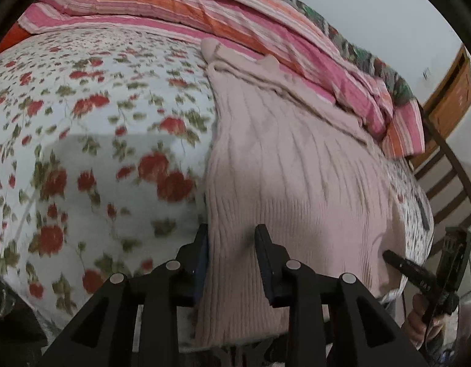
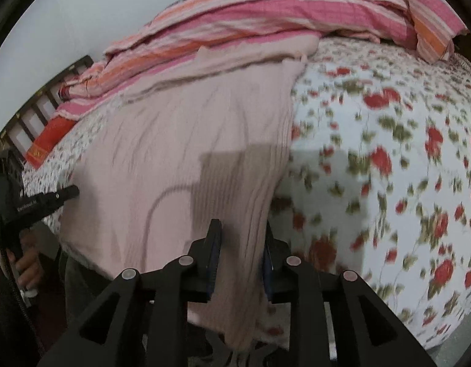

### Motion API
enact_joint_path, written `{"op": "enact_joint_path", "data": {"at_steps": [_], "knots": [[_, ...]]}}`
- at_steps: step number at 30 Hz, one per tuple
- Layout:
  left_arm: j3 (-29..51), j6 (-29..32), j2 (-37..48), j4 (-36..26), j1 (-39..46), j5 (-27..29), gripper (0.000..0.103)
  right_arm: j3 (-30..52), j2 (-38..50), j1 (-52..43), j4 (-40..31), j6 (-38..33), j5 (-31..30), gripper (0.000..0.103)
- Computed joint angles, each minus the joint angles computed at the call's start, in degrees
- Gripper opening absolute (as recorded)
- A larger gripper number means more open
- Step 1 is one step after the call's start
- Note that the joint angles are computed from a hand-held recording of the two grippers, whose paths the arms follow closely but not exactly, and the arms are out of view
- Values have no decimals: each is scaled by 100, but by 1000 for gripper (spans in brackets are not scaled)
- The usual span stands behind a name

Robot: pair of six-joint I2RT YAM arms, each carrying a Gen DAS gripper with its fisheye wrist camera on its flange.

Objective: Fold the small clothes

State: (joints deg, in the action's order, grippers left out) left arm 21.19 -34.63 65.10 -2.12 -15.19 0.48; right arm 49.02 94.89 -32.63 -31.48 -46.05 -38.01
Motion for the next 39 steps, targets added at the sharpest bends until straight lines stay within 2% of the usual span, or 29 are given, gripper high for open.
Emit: {"op": "enact_joint_path", "data": {"at_steps": [4,8,11,13,16,20,24,28,32,39], "knots": [[-186,-129,-150,10,-401,-288,28,-90,-103,-192,-193,-349,-27,24],[-275,-365,-287,-6,-602,-341,28,-65,-68,-187,-208,-215,-43,24],[-356,-560,-448,-48,-812,-577,25,-30,-52,-131,-322,-199,-28,8],[-407,-610,-604,-87,-876,-583,8,-46,-150,-143,-389,-218,-120,6],[-396,-705,-1200,-484,-896,-738,8,96,-301,-301,-729,-348,-478,6],[-232,-641,-2028,-931,-556,-595,8,650,-315,-523,-1569,-636,-1050,5],[189,-467,-2210,-958,-234,-528,8,1251,-219,-611,-2066,-557,-1578,5],[769,-226,-1699,-794,-134,-654,8,1845,-50,-493,-2170,11,-1976,6],[1350,115,-1003,-492,51,-698,8,2168,23,-188,-1466,1100,-2149,5],[2348,69,274,-136,595,-569,8,2973,661,434,-316,3003,-2270,5]]}}
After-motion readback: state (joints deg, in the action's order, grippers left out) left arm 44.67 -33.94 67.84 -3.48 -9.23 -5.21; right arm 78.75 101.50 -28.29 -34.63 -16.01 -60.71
